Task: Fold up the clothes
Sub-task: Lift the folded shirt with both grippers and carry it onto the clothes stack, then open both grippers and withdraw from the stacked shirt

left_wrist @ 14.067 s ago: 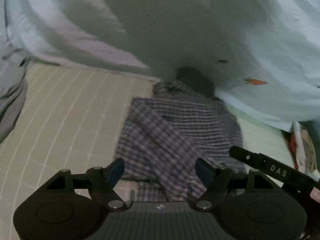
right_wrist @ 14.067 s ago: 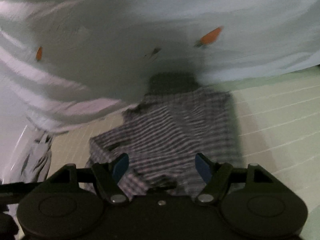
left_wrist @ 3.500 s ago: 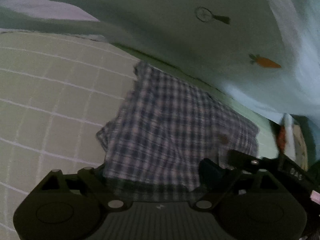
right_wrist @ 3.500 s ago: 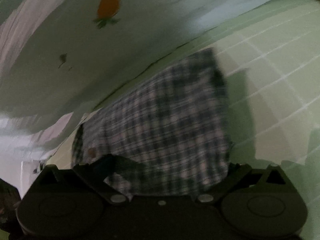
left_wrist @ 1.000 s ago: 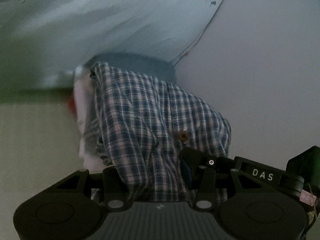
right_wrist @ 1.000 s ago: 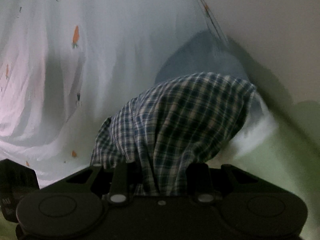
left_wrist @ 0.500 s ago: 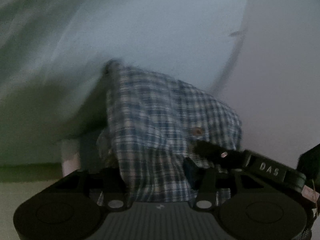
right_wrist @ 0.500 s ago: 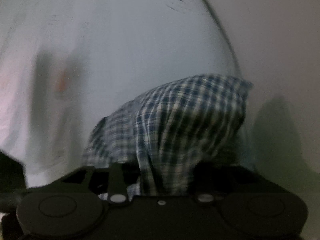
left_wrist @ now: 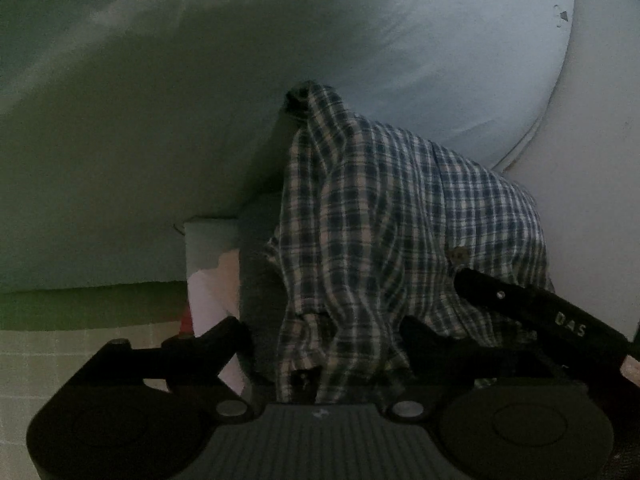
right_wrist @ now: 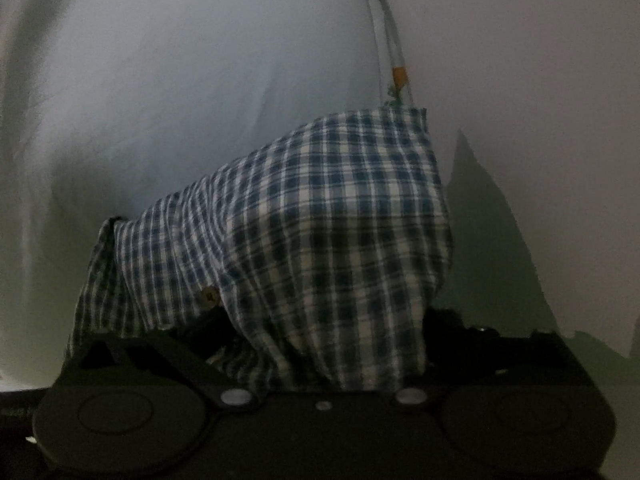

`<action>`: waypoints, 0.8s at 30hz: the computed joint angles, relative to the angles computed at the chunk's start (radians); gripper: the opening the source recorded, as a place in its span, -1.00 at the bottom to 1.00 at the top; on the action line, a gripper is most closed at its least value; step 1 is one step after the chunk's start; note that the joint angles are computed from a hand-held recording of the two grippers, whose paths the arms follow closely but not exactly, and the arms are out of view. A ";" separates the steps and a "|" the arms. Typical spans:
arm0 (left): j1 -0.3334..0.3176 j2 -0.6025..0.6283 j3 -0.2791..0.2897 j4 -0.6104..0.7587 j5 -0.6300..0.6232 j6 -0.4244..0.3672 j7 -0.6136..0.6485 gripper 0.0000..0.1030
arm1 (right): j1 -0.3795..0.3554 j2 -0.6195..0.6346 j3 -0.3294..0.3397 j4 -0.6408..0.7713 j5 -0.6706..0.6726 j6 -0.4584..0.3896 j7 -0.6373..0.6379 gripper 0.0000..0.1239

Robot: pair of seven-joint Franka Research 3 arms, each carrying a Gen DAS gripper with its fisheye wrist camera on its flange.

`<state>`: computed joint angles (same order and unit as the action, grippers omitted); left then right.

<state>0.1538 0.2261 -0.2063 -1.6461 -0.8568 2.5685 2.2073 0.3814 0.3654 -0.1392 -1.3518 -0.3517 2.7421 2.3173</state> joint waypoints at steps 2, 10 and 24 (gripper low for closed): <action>-0.001 -0.027 0.003 -0.030 0.006 0.026 0.013 0.70 | 0.038 -0.034 -0.034 -0.030 -0.082 -0.014 0.045 0.65; -0.036 -0.238 0.077 -0.259 -0.076 0.089 0.162 0.71 | 0.135 -0.286 -0.047 -0.277 -0.589 -0.143 0.292 0.65; -0.160 -0.727 0.246 -0.765 -0.002 0.064 0.249 0.99 | 0.070 -0.619 0.204 -0.613 -0.595 -0.359 0.536 0.60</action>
<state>-0.0063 -0.5014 0.0394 -2.4113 -0.8592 2.6328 2.4562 0.4513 -0.2533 0.0649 -1.9649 -0.9465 2.3836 2.8530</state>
